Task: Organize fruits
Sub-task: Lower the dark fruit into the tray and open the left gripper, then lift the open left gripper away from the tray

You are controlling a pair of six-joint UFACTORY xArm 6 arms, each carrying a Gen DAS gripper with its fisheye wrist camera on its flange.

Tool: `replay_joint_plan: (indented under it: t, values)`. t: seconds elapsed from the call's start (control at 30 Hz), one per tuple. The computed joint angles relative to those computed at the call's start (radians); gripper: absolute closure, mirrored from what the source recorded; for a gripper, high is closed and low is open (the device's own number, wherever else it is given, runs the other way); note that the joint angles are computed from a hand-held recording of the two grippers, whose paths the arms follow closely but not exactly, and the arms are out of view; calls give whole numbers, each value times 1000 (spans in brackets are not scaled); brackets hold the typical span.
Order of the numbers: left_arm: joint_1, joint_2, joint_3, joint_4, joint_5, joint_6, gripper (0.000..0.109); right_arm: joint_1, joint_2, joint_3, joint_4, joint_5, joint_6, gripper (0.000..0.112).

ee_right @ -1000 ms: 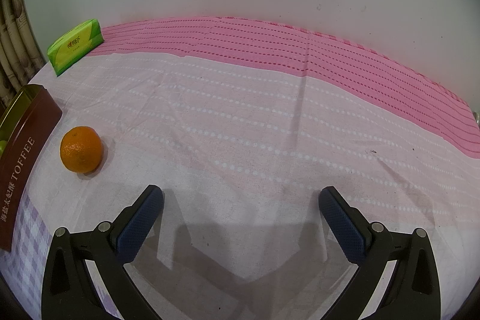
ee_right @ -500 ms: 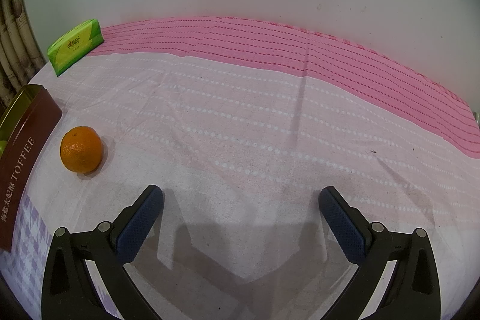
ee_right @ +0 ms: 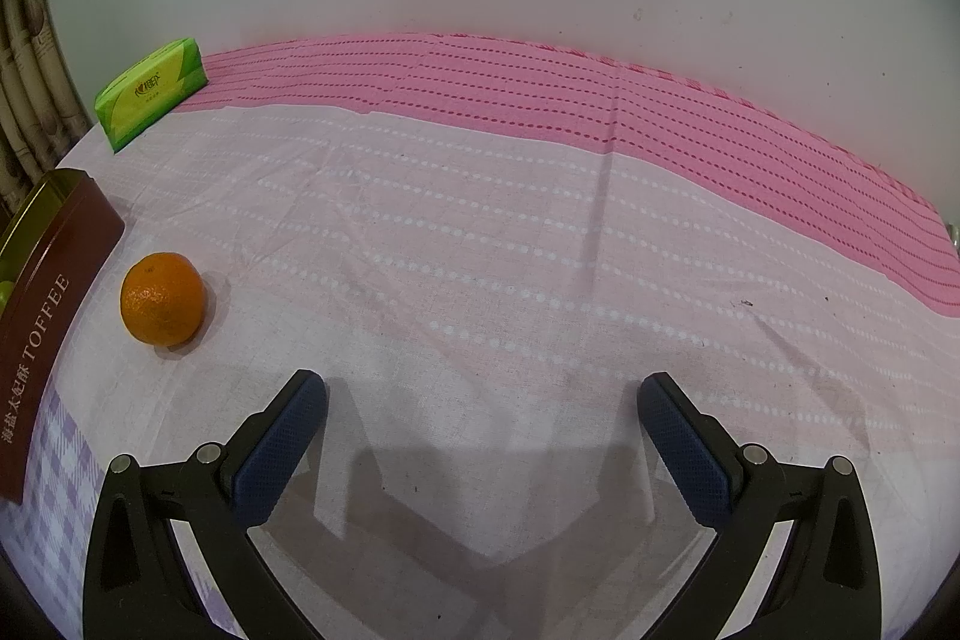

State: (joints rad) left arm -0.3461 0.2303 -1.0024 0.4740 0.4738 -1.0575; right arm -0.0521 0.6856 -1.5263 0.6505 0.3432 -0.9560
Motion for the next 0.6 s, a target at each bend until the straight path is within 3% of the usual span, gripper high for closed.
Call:
replay_joint_plan:
  t: [0.6]
  values:
    - [1, -21, 20, 22, -13, -33, 43, 1, 2, -1, 5, -2, -4, 9]
